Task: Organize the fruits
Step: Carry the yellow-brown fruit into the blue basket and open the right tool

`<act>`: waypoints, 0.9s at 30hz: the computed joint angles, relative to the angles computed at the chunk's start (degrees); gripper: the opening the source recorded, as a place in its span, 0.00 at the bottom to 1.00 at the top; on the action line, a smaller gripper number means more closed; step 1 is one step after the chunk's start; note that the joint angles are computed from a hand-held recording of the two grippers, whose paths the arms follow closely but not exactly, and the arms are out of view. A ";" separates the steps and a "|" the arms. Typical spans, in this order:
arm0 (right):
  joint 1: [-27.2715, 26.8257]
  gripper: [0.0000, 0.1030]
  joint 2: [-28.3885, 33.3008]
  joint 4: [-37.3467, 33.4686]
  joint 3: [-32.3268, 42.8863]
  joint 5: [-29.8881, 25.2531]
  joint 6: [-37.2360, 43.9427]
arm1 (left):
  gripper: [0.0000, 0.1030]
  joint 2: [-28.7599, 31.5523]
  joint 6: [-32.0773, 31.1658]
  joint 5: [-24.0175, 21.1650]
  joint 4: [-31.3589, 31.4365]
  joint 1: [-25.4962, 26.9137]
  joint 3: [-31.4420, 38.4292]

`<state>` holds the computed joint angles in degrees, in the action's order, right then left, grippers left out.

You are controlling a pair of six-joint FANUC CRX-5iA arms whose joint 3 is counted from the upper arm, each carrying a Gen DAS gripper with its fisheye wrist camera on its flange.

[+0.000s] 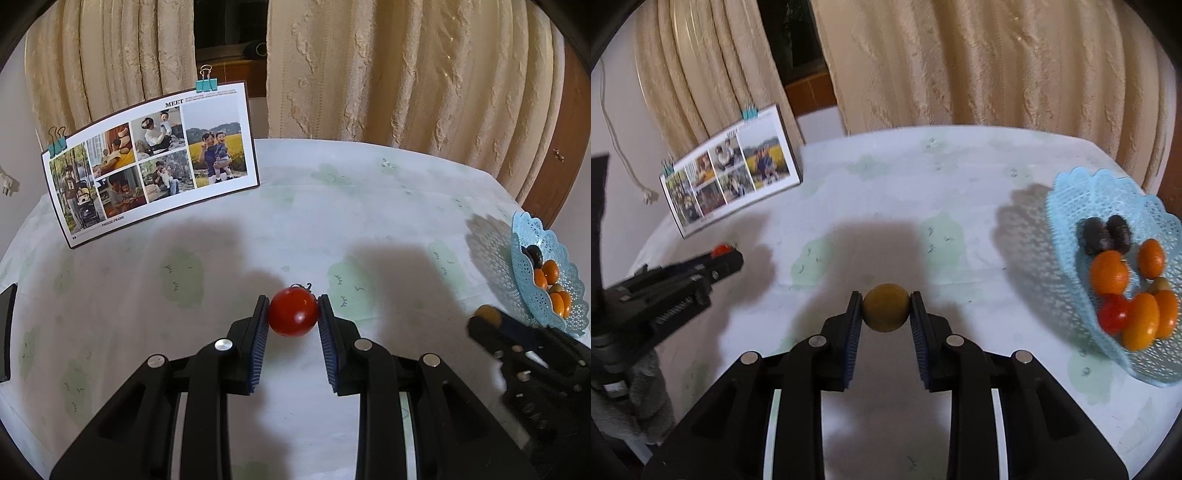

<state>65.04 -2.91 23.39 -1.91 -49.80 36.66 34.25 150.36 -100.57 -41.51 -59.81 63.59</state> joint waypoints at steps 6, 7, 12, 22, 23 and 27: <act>0.09 0.26 -4.32 5.19 -4.15 1.27 -6.09 | 0.26 1.27 -1.33 -0.64 -0.63 -0.60 2.15; 0.00 0.26 -5.19 6.11 -4.92 1.34 -7.20 | 0.26 1.41 -1.51 -0.66 -0.67 -0.67 2.37; -0.71 0.26 -8.42 9.33 -7.97 1.47 -11.04 | 0.26 2.91 -3.17 -0.98 -1.00 -1.28 4.87; -3.17 0.26 -14.07 13.09 -13.28 -0.07 -17.46 | 0.26 5.94 -6.38 -1.61 -1.53 -2.50 10.01; -3.32 0.26 -14.30 13.35 -13.52 -0.29 -17.96 | 0.26 6.24 -6.68 -1.71 -1.61 -2.62 10.58; -3.93 0.26 -15.83 14.47 -15.03 -0.96 -19.81 | 0.26 7.25 -7.75 -1.96 -1.81 -3.02 12.41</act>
<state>61.11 -18.74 37.86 -16.94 -50.76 16.85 41.50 142.61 -102.53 -43.31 -62.83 76.00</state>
